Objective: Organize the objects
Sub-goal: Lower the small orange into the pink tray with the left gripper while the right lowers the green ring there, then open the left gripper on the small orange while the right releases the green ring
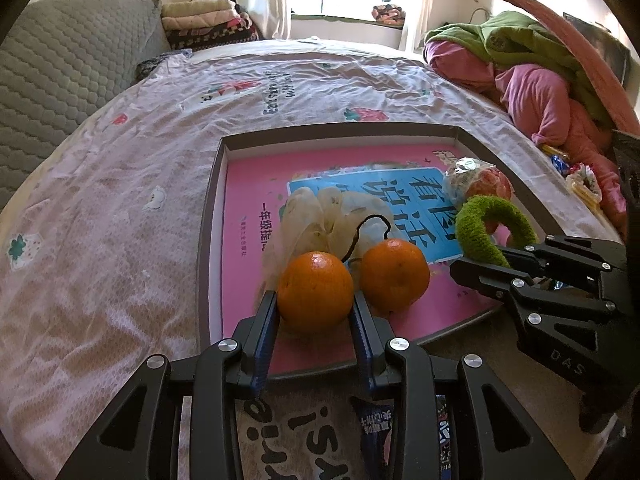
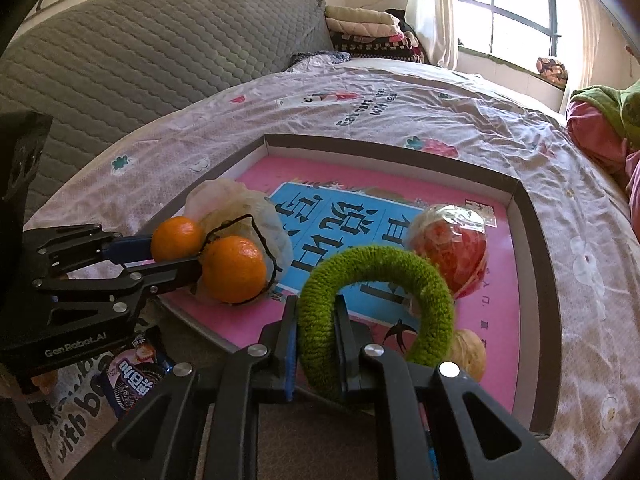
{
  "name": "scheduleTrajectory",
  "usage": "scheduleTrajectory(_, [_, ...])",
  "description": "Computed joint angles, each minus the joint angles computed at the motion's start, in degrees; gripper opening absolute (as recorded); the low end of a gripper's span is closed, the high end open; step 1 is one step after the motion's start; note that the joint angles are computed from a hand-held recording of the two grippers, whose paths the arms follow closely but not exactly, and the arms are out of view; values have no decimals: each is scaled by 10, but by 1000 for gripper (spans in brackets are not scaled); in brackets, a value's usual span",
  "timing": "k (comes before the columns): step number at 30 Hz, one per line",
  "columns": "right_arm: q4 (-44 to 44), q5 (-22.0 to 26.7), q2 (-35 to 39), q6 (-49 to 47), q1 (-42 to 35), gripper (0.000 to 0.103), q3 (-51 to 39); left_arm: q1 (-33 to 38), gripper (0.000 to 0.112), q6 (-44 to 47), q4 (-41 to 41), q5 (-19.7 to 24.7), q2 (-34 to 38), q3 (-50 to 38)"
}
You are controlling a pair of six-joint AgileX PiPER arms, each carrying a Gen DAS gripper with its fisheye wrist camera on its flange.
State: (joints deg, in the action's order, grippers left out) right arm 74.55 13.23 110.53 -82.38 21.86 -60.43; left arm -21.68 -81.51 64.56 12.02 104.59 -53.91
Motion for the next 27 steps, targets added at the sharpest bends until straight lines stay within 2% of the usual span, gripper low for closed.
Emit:
scheduleTrajectory(12, [-54, 23, 4, 71, -7, 17, -13, -5, 39, -17, 16, 10, -6, 5])
scheduleTrajectory(15, [-55, 26, 3, 74, -9, 20, -12, -8, 45, -38, 37, 21, -6, 6])
scheduleTrajectory(19, [-52, 27, 2, 70, -9, 30, -12, -4, 51, -39, 35, 24, -6, 7])
scheduleTrajectory(27, [-54, 29, -2, 69, -8, 32, -9, -3, 52, -30, 32, 26, -8, 7])
